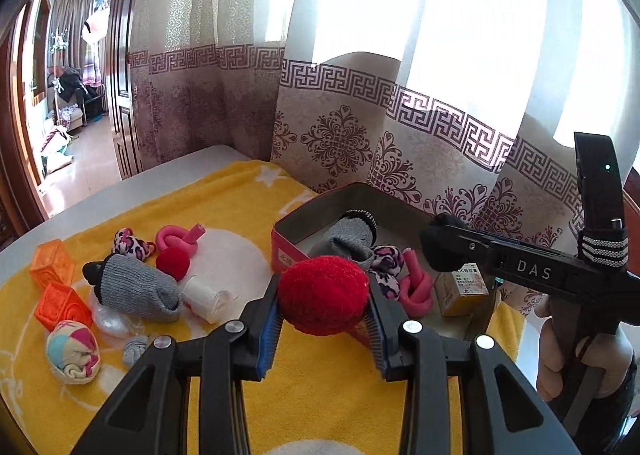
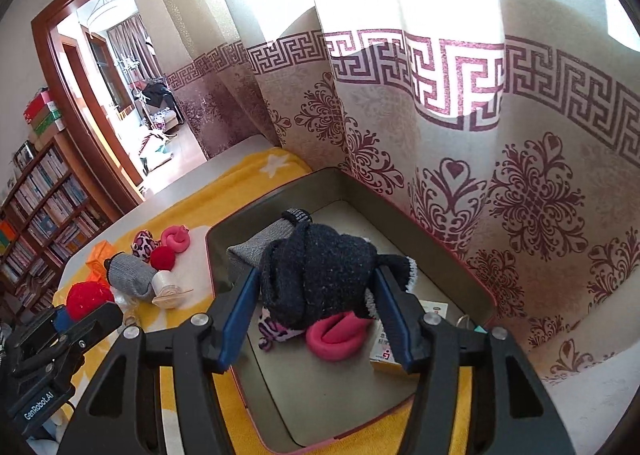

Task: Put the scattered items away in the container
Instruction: 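Carry red ball and black sock into the tin and open both tools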

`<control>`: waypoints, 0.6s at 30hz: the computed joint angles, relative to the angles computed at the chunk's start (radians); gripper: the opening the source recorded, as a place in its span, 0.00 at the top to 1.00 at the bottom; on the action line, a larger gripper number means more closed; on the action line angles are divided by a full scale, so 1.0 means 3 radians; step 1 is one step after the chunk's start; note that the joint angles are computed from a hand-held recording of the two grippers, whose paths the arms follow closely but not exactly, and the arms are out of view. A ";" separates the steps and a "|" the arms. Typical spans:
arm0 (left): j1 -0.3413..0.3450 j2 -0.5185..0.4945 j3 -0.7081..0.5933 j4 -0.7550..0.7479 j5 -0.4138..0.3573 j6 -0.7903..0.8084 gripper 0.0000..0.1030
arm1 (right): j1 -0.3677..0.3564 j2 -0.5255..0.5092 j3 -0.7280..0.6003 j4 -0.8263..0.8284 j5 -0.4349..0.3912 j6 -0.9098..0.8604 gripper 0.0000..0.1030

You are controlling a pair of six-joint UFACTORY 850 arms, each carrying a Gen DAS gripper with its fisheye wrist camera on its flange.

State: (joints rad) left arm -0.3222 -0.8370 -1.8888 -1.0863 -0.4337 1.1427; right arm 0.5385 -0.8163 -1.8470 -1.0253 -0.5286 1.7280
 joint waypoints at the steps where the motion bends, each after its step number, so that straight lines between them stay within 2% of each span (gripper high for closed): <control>1: -0.0020 -0.0022 -0.0034 0.0012 -0.0035 -0.0005 0.62 | 0.0000 0.0022 0.0032 -0.0078 0.0010 0.0106 0.30; 2: -0.0039 -0.0042 -0.0066 0.0017 -0.0078 -0.0001 0.62 | 0.0003 0.0051 0.0070 -0.0167 0.0018 0.0219 0.27; 6: -0.0131 -0.0158 -0.0230 0.0040 -0.0263 0.0044 0.62 | 0.0022 0.0167 0.0223 -0.0603 -0.0026 0.0745 0.27; 12: -0.0264 -0.0404 -0.0569 0.0263 -0.0521 -0.0147 0.62 | 0.0070 0.0351 0.0457 -0.1158 -0.0283 0.1470 0.24; 16: -0.0336 -0.0568 -0.0796 0.0499 -0.0651 -0.0369 0.60 | 0.0113 0.0398 0.0501 -0.1375 -0.0529 0.1667 0.23; 18: -0.0350 -0.0671 -0.0949 0.0637 -0.0784 -0.0537 0.45 | 0.0125 0.0417 0.0527 -0.1445 -0.0584 0.1742 0.23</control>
State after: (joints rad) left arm -0.4272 -1.0383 -2.1736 -0.8953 -0.6689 0.9815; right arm 0.5760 -0.6913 -1.6887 -1.4589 -0.7039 2.2504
